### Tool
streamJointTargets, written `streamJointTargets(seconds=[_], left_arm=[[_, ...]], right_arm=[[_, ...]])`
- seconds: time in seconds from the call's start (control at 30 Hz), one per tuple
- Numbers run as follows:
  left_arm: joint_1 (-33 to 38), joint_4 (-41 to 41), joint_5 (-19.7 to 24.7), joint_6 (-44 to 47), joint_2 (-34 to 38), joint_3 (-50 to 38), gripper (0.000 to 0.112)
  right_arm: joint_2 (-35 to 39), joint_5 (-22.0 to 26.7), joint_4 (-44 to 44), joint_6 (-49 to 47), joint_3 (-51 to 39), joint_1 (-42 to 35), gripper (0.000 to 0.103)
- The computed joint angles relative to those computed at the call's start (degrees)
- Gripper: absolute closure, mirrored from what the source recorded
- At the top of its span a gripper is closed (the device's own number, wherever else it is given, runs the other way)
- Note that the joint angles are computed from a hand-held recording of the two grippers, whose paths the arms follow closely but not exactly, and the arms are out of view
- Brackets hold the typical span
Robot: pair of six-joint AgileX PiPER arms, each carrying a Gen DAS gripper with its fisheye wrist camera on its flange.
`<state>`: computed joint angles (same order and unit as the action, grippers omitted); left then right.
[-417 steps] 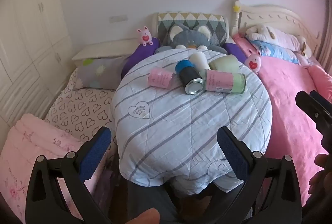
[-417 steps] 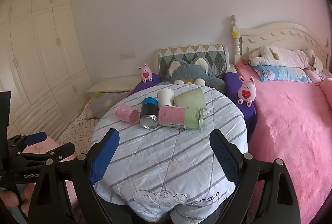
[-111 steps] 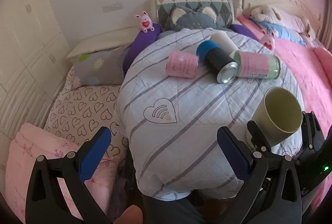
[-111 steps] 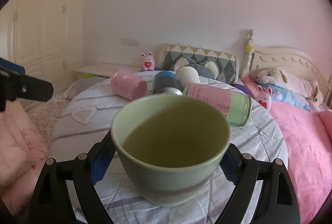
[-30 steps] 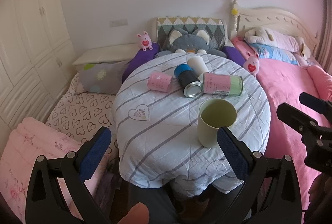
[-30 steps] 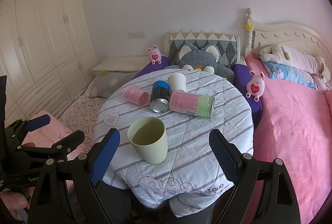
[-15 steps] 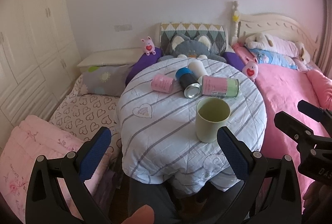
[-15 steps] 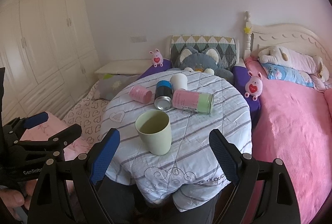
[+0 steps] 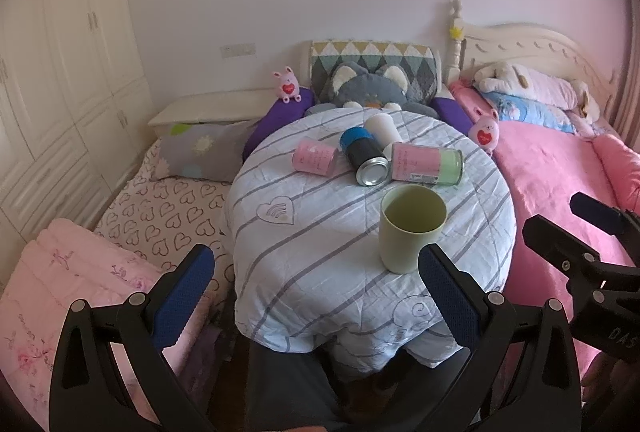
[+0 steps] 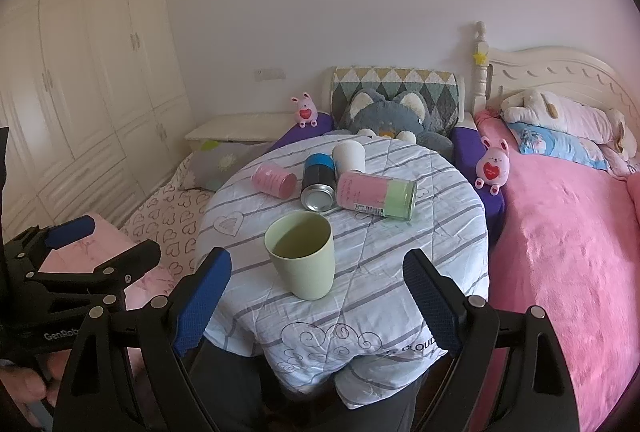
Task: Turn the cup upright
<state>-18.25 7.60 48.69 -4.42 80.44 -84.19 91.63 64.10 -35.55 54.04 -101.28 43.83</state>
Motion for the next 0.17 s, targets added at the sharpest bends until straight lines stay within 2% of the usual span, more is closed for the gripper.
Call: streamJointTargets(seconds=[0.17], left_arm=[[-0.64, 0.89, -0.83, -0.55, -0.04, 0.65, 0.009]], right_arm=[[-0.04, -0.55, 0.51, -0.13, 0.47, -0.51, 0.014]])
